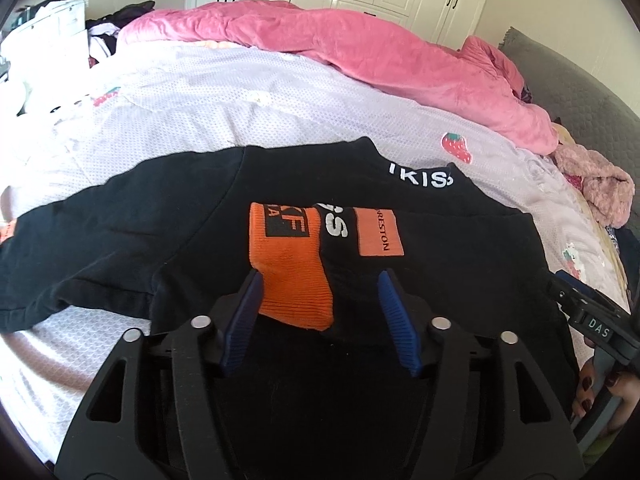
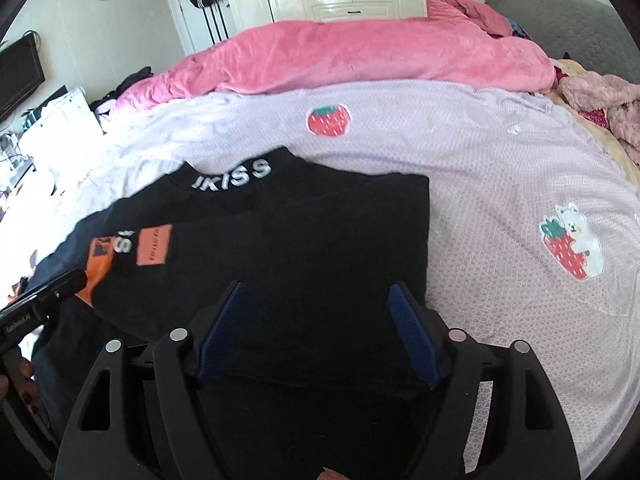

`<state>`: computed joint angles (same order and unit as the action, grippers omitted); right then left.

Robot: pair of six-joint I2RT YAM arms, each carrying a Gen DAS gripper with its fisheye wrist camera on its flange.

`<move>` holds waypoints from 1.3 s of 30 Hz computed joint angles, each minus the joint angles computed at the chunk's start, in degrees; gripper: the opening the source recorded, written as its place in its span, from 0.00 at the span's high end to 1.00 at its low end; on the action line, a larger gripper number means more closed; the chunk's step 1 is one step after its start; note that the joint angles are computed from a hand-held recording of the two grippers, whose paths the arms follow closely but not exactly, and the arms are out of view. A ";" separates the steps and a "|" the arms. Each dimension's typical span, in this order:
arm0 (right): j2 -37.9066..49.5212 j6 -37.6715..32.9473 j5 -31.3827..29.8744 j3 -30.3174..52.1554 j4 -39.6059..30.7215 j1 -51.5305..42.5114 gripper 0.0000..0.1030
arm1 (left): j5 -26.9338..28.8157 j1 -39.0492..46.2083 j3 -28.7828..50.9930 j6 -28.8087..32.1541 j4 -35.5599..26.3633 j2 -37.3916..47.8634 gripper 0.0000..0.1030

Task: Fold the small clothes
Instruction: 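Straighten the cuff on the shirt body with the left gripper and open, then move the left gripper to the other sleeve's orange cuff and grasp it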

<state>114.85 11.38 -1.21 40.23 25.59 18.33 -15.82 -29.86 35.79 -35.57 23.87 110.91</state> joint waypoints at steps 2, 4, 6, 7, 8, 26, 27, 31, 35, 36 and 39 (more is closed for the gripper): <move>-1.98 0.39 -0.01 -1.32 0.72 0.57 0.16 | -0.12 0.06 -0.83 -0.28 0.19 -1.22 0.43; -3.59 0.40 -0.12 -2.09 1.00 0.93 0.16 | -0.68 0.14 -1.95 -0.67 0.28 -3.00 0.41; -5.09 0.88 0.42 -2.55 0.95 1.53 0.09 | -0.93 0.38 -3.05 -0.88 0.53 -4.53 0.34; -5.37 1.11 0.32 -2.46 0.98 1.70 0.08 | -1.53 0.54 -3.95 -1.05 0.41 -5.93 0.28; -5.90 1.41 0.32 -2.57 1.16 2.07 0.08 | -1.90 0.67 -4.46 -0.99 0.37 -6.72 0.28; -9.81 3.36 5.65 4.11 -5.39 14.18 0.06 | -5.79 7.91 -19.63 0.44 -3.81 -33.20 0.11; -9.90 3.39 5.55 4.32 -5.42 14.58 0.06 | -5.87 8.19 -20.16 0.50 -4.17 -34.27 0.10; -9.32 3.39 6.26 6.37 -6.37 17.15 0.05 | -5.36 10.76 -22.63 0.92 -5.71 -39.01 0.10; -8.04 2.81 6.81 8.59 -7.32 19.76 0.04 | -3.24 14.93 -25.33 1.93 -6.43 -43.23 0.10; -7.48 2.88 6.92 9.43 -7.63 20.44 0.04 | -2.57 16.31 -26.12 2.29 -6.56 -44.29 0.10; -5.84 3.03 6.73 11.98 -9.25 21.87 0.04 | -0.12 20.24 -27.80 3.40 -6.22 -45.85 0.10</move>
